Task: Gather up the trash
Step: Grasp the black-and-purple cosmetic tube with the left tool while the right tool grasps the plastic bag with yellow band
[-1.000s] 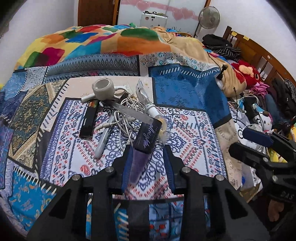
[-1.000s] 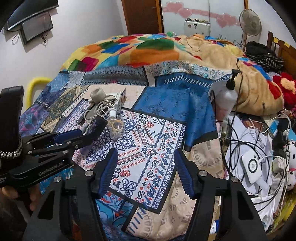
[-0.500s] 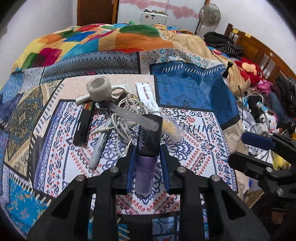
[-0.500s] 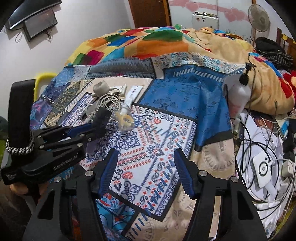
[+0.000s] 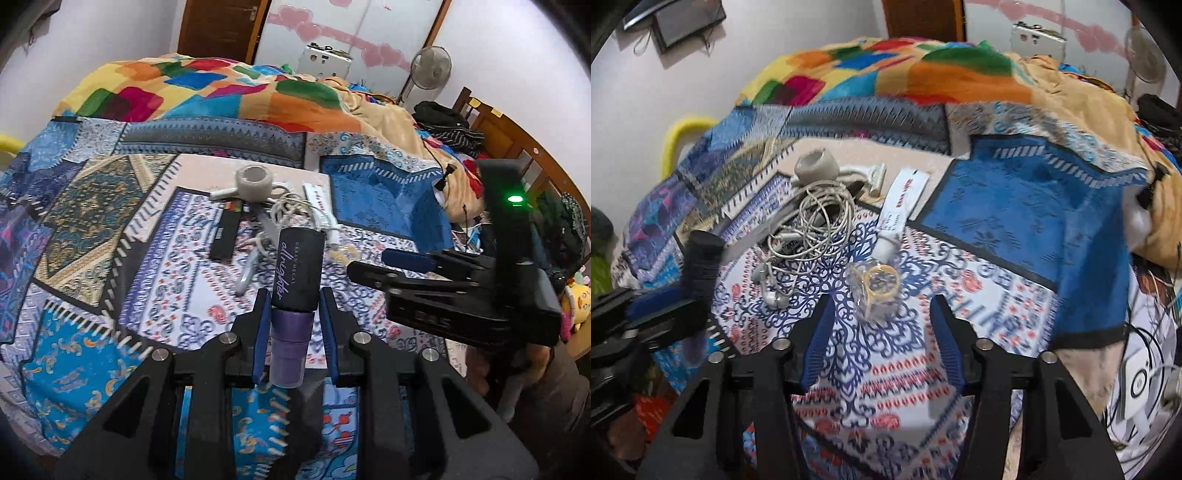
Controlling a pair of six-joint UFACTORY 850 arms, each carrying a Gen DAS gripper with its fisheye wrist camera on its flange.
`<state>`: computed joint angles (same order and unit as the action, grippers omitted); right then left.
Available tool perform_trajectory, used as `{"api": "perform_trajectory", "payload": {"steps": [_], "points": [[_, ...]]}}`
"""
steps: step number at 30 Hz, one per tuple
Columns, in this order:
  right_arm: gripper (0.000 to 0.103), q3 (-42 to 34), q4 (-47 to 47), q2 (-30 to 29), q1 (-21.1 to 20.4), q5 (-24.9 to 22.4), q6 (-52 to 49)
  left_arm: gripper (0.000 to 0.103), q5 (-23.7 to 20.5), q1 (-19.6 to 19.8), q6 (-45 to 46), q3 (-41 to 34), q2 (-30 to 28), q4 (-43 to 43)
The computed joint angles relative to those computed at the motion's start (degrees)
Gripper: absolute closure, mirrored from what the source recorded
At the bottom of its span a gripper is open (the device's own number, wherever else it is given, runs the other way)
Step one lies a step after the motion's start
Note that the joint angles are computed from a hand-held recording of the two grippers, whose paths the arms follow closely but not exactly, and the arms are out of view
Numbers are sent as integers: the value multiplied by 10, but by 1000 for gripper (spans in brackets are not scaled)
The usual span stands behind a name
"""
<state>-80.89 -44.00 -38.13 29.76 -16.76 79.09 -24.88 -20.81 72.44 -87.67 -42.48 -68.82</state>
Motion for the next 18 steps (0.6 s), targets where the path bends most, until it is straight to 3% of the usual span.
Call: {"api": "perform_trajectory", "payload": {"steps": [2, 6, 9, 18], "points": [[69, -16, 43, -15, -1, -8, -48, 78, 2, 4, 5, 5, 3, -8], [80, -17, 2, -20, 4, -5, -11, 78, 16, 7, 22, 17, 9, -26], [83, -4, -41, -14, 5, 11, 42, 78, 19, 8, 24, 24, 14, -33], [84, 20, -71, 24, 18, -6, 105, 78, 23, 12, 28, 52, 48, -44]]}}
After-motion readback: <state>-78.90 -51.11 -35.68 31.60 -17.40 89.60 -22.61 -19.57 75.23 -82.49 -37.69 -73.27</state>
